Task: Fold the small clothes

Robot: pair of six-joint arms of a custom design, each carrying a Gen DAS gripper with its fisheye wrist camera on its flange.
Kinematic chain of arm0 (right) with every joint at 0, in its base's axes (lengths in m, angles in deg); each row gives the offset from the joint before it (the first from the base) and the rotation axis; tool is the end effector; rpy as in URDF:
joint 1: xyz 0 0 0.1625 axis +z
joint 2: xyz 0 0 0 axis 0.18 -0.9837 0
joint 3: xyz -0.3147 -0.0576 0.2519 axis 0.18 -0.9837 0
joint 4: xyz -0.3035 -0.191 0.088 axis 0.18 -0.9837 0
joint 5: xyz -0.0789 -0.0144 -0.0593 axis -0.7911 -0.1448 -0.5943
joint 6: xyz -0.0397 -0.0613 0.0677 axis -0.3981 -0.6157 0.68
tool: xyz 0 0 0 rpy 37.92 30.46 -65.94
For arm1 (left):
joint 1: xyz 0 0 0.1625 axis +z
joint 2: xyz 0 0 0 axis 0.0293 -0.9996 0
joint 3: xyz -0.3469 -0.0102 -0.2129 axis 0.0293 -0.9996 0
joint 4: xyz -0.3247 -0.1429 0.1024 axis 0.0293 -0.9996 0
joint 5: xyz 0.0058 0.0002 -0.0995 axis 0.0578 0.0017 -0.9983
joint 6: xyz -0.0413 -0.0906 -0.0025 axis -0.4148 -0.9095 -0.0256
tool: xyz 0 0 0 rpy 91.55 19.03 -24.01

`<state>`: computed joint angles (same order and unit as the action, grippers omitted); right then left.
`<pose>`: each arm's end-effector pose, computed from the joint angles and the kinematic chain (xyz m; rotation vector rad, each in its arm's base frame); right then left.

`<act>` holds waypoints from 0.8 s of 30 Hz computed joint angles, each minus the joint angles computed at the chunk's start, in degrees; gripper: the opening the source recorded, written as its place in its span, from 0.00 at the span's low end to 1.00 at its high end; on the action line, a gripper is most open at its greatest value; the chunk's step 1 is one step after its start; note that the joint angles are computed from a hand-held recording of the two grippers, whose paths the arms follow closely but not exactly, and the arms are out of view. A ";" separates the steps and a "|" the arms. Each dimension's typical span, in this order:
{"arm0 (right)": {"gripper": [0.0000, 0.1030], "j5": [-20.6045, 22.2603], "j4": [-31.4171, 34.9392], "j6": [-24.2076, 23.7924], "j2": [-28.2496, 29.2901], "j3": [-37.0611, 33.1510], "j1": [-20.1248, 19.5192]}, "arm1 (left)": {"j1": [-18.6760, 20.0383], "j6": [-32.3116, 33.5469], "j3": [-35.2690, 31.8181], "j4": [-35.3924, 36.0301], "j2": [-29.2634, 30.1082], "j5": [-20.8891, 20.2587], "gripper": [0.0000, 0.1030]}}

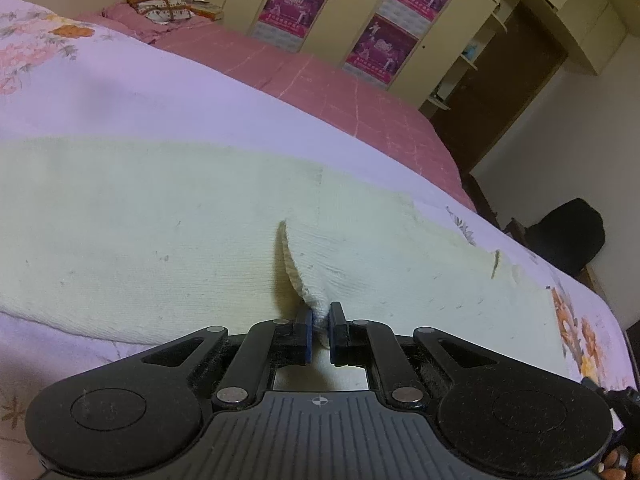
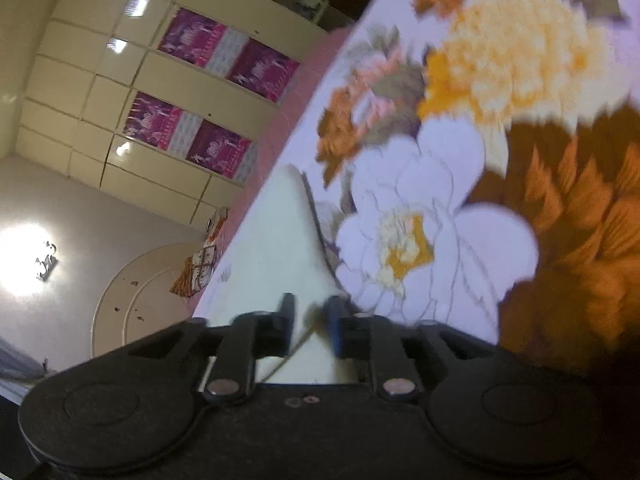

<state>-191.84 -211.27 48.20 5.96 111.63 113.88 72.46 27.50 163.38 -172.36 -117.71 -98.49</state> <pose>0.2680 -0.2801 0.0892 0.6964 2.5124 -1.7296 0.0302 -0.4925 0.3807 0.3848 2.7394 -0.8639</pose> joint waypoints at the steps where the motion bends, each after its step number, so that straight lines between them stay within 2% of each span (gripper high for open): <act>1: 0.31 -1.71 0.04 -1.59 -0.18 -0.29 0.63 | 0.07 -0.17 0.02 -0.22 0.09 -0.08 0.09; 4: 0.30 -2.18 1.31 -6.80 -2.35 -0.86 -0.45 | 0.43 -0.59 0.25 -1.40 0.31 -0.56 0.09; 9: 0.27 2.19 5.40 -17.25 -7.08 -3.07 -6.10 | -0.09 -0.39 1.50 -4.07 0.74 0.29 0.09; 13: 0.29 7.73 10.55 -19.77 -9.48 -4.76 -11.69 | -0.66 0.16 3.19 -6.98 0.63 1.36 0.07; 18: 0.28 13.73 14.27 -21.27 -10.24 -6.37 -15.75 | -0.89 1.44 4.77 -10.14 0.59 1.54 0.06; 20: 0.27 14.28 15.44 -22.09 -10.33 -6.88 -15.70 | -0.52 1.36 4.86 -10.58 0.50 0.87 0.06; 21: 0.20 14.47 16.32 -22.65 -10.50 -7.06 -15.55 | -0.38 1.34 4.90 -11.00 0.49 0.55 0.06; 22: 0.07 13.59 18.20 -23.89 -10.73 -7.46 -15.04 | -0.29 1.30 5.28 -11.83 0.24 0.17 0.06; 24: 0.06 8.66 19.23 -26.41 -9.95 -8.84 -13.01 | -0.11 0.74 5.72 -12.59 -0.12 -0.14 0.06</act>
<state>-183.18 -192.04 21.79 -3.99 102.79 100.87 72.36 28.24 169.09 -184.96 -117.83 -98.63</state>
